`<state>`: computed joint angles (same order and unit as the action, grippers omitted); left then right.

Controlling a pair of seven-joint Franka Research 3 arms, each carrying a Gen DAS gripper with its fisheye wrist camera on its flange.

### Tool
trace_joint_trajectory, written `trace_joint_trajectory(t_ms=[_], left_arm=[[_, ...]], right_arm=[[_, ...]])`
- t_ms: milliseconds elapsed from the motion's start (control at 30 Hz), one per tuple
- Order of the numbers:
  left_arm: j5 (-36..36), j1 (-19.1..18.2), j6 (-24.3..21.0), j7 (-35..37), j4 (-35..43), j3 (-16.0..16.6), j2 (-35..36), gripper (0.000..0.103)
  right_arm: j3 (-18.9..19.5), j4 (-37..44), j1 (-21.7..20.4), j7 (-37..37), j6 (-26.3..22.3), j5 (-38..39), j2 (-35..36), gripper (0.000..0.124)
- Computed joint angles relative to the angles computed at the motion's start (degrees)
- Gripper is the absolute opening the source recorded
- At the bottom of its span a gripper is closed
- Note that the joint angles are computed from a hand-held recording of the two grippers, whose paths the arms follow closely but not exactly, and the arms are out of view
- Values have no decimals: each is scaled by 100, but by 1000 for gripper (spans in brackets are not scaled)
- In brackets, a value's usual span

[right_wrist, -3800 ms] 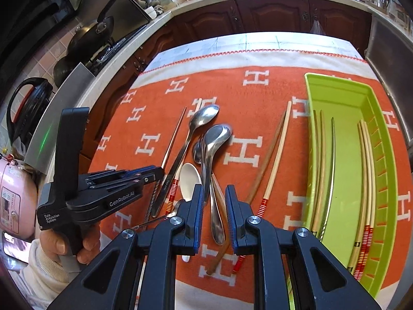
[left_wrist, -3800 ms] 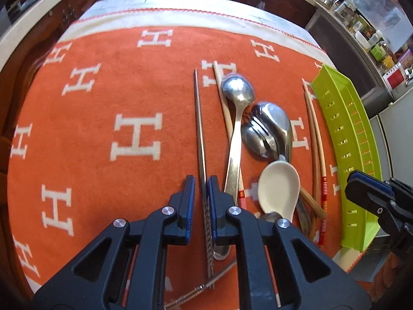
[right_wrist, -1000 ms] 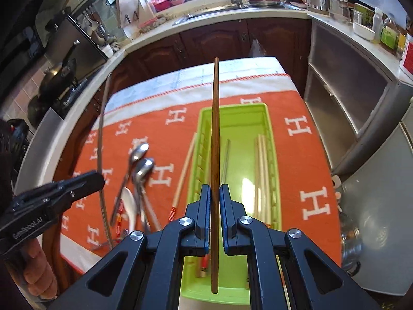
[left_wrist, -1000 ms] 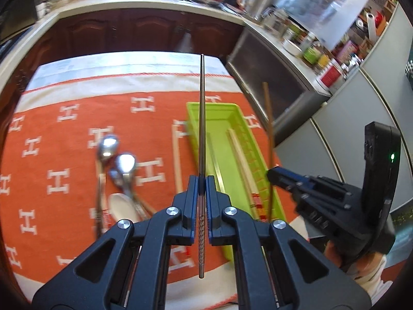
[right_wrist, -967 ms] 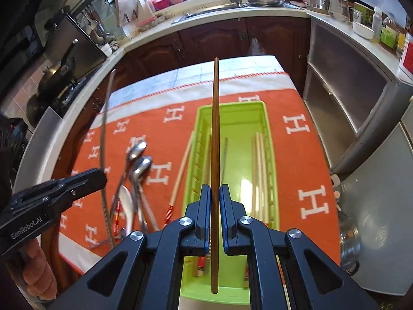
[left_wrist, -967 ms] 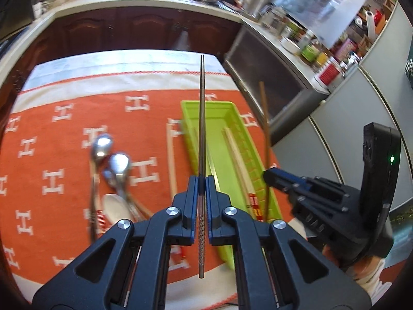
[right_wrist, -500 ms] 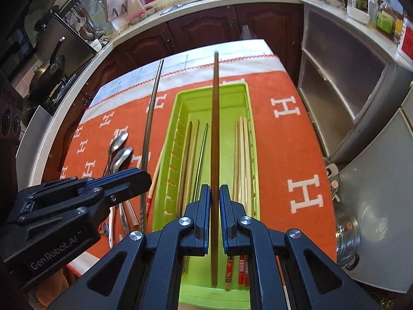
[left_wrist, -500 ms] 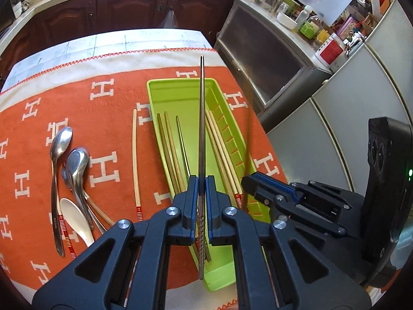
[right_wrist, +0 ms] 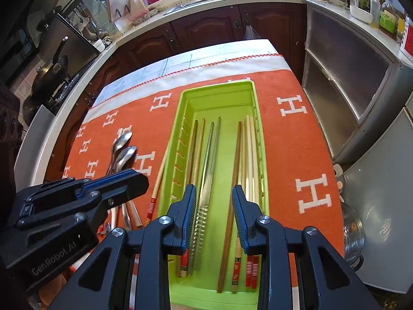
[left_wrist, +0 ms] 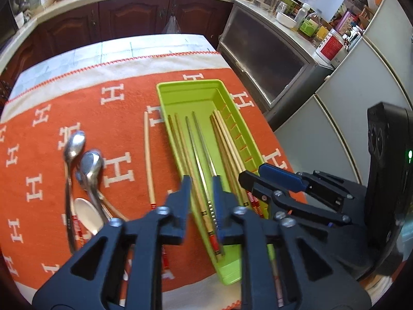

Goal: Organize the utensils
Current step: 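Carry both chopsticks into the green tray and open both tools, then grasp a metal spoon with the left tool while the right tool reaches the spoons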

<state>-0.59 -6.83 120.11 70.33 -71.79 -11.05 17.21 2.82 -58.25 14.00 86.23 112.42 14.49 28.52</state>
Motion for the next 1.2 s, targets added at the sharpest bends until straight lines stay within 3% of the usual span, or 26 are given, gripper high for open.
trace_joint_trajectory(t_ms=[67, 133, 467, 767, 967, 1200], left_arm=[[165, 9, 226, -12, -369, 58, -281, 41], [335, 31, 430, -16, -715, 109, -556, 43], [1132, 368, 1186, -281, -2582, 406, -2058, 43], [917, 631, 1321, 91, -4144, 688, -3092, 43], [468, 558, 1353, 594, -4917, 814, -3414, 43], [513, 484, 1365, 1014, -5146, 723, -3383, 43]], right_arm=[[35, -146, -9, -1, 157, 102, -89, 29], [48, -312, 0, 13, 288, 157, -204, 32], [159, -794, 167, -60, 755, 328, -559, 36], [295, -1087, 413, -387, 901, 399, -678, 36], [333, -1271, 563, -491, 943, 400, -707, 36], [323, -1493, 667, -462, 969, 350, -756, 36]])
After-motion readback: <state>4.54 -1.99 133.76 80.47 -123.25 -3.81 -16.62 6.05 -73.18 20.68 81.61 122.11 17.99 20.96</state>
